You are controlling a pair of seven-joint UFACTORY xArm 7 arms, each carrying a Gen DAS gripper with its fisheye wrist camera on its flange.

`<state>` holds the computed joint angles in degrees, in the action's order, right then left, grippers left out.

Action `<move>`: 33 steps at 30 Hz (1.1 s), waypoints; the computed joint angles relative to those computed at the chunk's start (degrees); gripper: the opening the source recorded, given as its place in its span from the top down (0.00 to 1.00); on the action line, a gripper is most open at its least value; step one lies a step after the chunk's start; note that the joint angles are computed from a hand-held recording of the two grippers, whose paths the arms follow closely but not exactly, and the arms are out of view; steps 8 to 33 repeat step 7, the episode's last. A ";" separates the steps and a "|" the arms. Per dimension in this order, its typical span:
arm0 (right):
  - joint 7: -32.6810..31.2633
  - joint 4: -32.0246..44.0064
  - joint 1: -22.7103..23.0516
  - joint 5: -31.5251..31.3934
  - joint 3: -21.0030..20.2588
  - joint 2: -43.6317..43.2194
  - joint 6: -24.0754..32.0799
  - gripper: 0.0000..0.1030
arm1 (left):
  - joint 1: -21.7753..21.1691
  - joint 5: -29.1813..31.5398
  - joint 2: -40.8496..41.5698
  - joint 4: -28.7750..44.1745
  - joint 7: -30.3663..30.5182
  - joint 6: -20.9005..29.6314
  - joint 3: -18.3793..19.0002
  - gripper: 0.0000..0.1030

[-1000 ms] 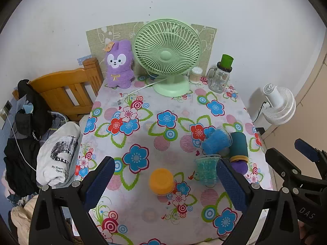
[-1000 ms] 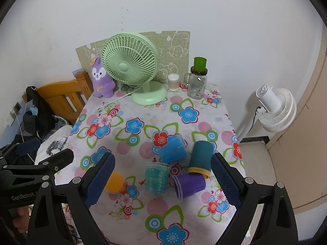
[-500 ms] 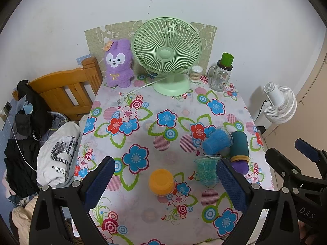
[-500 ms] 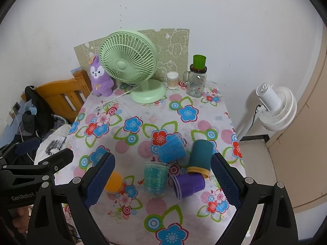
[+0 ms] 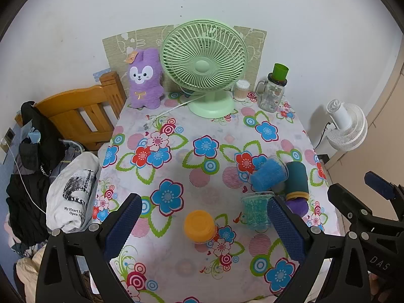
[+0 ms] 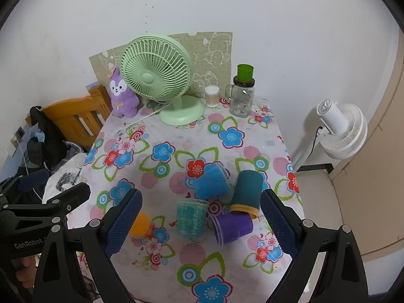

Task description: Flip cup upside down

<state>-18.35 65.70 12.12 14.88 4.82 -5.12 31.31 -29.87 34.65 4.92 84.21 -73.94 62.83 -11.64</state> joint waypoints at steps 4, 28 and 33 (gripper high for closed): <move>0.46 0.19 -0.06 -0.51 0.04 0.14 0.42 0.07 | 0.12 -0.54 -0.12 -0.29 0.38 -0.28 0.04 0.03; 0.84 0.74 -0.08 -0.91 0.11 0.51 0.83 0.07 | 0.26 -0.71 -0.35 -0.67 0.60 -0.41 0.05 0.03; 0.84 0.74 -0.08 -0.91 0.11 0.51 0.83 0.07 | 0.26 -0.71 -0.35 -0.67 0.60 -0.41 0.05 0.03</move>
